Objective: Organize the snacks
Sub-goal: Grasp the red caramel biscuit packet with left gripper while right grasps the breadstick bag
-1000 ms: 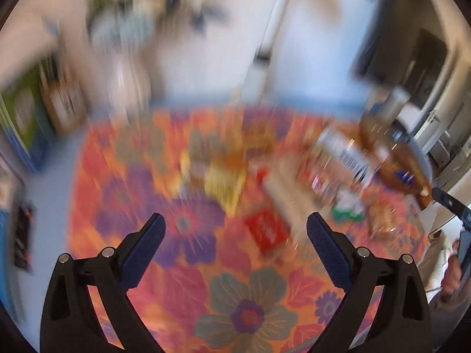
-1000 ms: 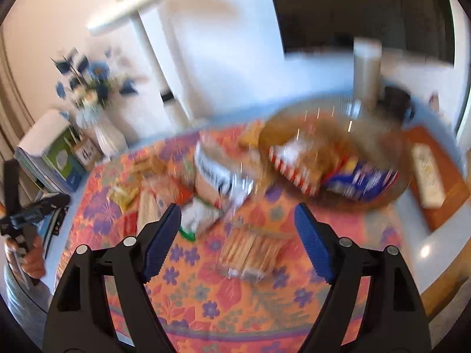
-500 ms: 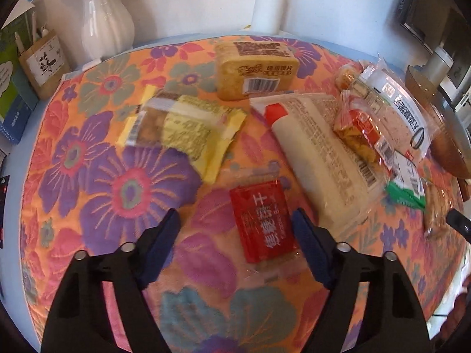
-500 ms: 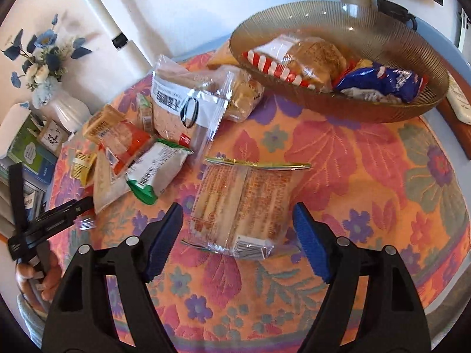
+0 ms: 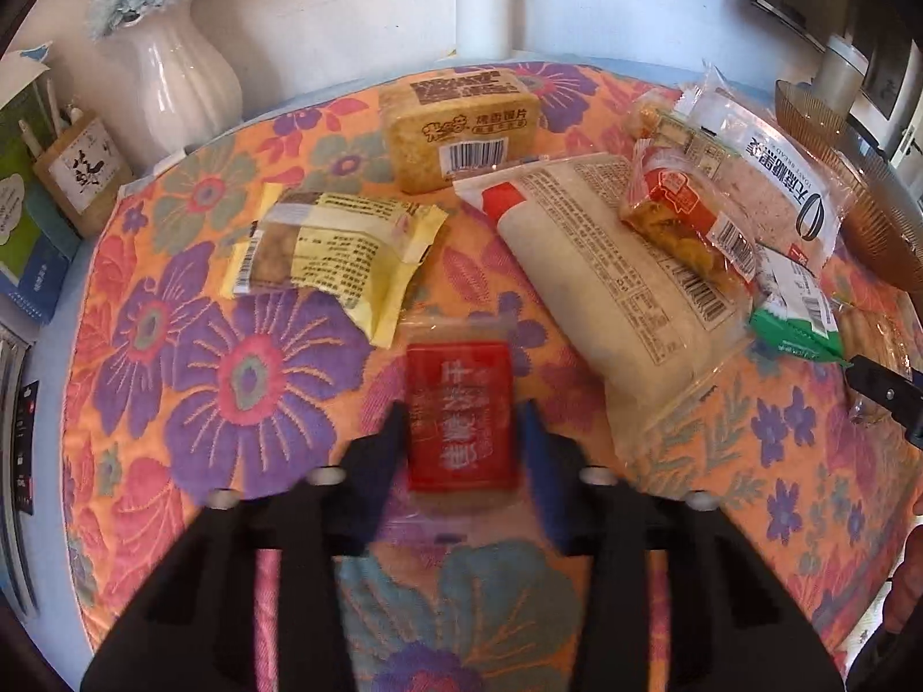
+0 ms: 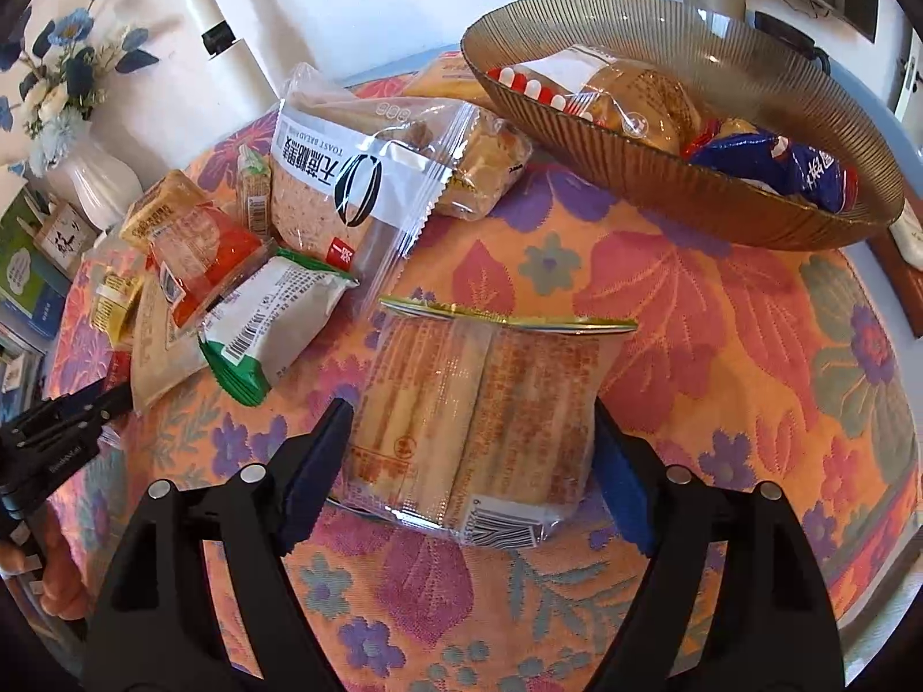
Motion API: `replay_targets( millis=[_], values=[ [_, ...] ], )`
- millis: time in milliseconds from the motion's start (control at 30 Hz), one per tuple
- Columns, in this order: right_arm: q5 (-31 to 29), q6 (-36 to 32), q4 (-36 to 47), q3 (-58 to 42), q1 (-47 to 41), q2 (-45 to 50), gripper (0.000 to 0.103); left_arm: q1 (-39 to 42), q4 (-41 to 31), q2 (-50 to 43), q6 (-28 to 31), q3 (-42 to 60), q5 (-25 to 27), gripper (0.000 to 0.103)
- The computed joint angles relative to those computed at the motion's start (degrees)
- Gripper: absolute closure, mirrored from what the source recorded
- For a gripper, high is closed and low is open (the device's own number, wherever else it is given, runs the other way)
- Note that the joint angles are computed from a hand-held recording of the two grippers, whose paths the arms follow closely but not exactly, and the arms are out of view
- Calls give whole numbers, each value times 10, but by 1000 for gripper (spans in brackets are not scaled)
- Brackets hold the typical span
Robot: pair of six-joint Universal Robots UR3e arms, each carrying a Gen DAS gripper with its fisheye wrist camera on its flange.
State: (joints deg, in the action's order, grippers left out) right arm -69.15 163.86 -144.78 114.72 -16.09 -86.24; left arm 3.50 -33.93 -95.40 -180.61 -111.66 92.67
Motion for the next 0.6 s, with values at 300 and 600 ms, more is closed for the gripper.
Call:
replay_targets(
  millis=[300,600],
  values=[
    [39,-76,53,56,-24,-103,35,42,7,153,8,-102,-79,70],
    [139,-160,187,43,-121,-252,35,-44,-14,166,-7,-2,-68,70]
  ],
)
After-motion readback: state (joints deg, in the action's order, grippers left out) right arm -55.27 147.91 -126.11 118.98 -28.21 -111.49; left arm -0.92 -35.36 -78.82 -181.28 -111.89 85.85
